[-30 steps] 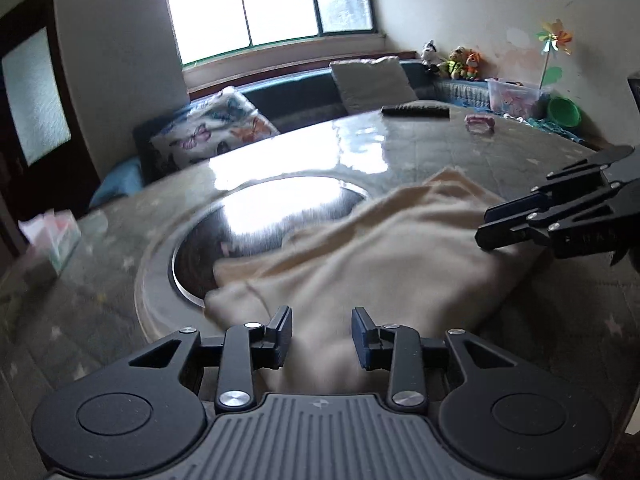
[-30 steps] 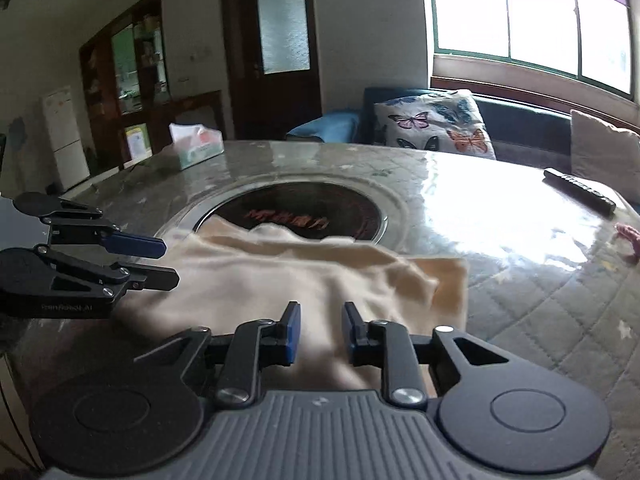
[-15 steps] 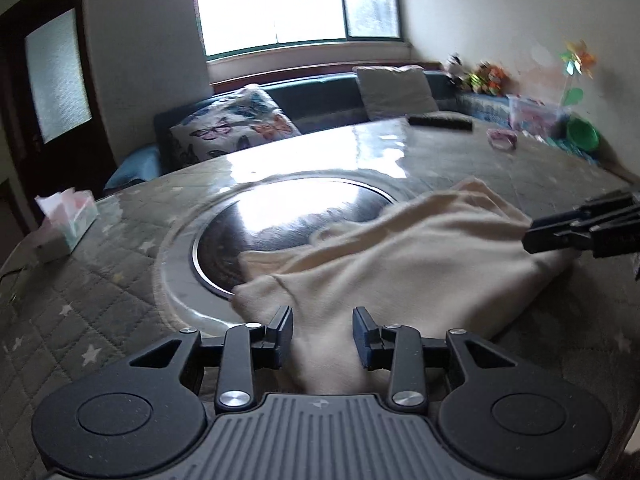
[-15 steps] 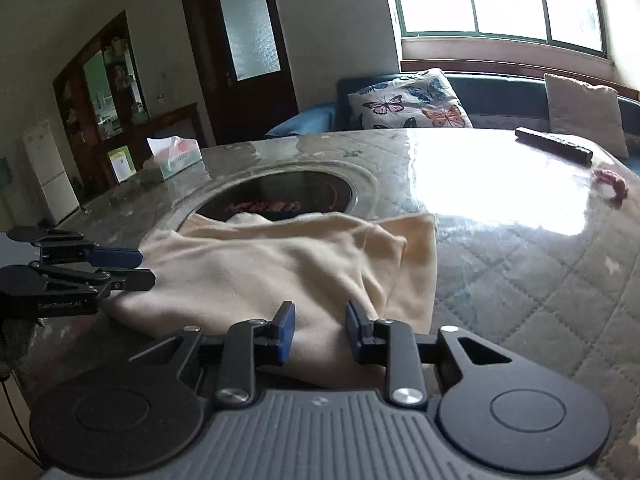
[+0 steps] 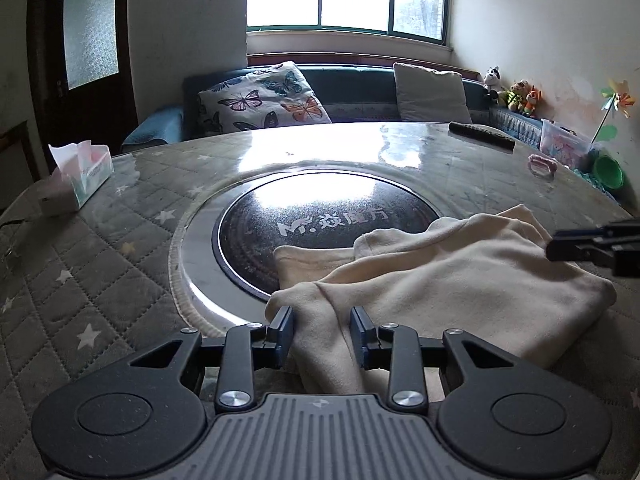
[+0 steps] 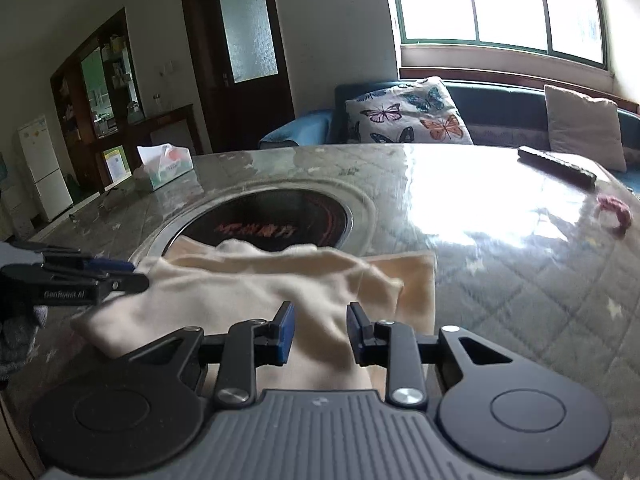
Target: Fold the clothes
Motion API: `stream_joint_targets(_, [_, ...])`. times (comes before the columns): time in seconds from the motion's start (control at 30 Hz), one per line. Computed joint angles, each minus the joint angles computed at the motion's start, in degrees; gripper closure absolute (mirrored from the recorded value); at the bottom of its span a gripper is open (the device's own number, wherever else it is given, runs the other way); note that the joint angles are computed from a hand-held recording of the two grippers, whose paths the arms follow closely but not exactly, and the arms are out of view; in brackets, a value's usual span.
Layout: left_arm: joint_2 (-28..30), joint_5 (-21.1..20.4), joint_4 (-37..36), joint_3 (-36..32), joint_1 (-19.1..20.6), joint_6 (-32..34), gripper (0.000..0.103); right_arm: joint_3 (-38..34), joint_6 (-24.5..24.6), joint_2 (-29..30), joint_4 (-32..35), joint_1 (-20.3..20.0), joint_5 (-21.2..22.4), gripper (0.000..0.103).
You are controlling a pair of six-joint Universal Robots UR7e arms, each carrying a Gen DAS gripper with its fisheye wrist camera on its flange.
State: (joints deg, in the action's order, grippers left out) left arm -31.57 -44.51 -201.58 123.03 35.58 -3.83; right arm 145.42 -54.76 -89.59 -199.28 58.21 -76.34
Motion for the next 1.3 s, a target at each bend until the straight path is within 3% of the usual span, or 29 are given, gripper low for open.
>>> stream_joint_targets(0.13, [0.0,-0.1,0.0,0.0,0.1,0.1,0.067,-3.0,0.6,4.0,-1.1,2.8,-2.7,0.075])
stream_joint_targets(0.27, [0.0,-0.2,-0.3,0.1,0.3,0.6,0.067,-7.2,2.9,8.9,-1.9,5.4,-8.5,0.076])
stream_joint_targets(0.43, [0.3,-0.2,-0.4,-0.2,0.3,0.9,0.067,-8.1,5.4,10.1,-4.0,6.0,-9.8,0.076])
stream_joint_targets(0.67, [0.5,0.1,-0.3,-0.4,0.2,0.7,0.065,-9.8,3.5,12.4,-3.9,9.2,-11.4,0.078])
stream_joint_targets(0.83, [0.3,0.8,0.0,-0.5,0.2,0.5,0.056,-13.0,2.3,17.8,-6.7,12.0,-17.3,0.078])
stream_joint_targets(0.9, [0.2,1.0,-0.1,-0.4,0.2,0.4,0.048,-13.3,2.0,18.5,-7.6,12.8,-18.6,0.078])
stream_joint_targets(1.03, [0.0,1.5,-0.2,0.0,0.2,-0.8,0.041,-12.0,1.6,17.2,-7.5,13.4,-16.8,0.077])
stream_joint_targets(1.1, [-0.3,2.1,-0.5,0.5,0.0,-1.6,0.028,-11.3,0.5,17.1,-7.6,14.0,-16.0,0.076])
stream_joint_targets(1.2, [-0.7,3.2,-1.2,1.4,-0.4,-2.5,0.016,-10.9,-1.5,18.1,-7.8,15.2,-16.1,0.068])
stream_joint_targets(1.3, [-1.3,4.4,-2.0,2.4,-0.6,-3.4,0.004,-11.0,-3.5,20.4,-9.4,16.6,-17.4,0.068])
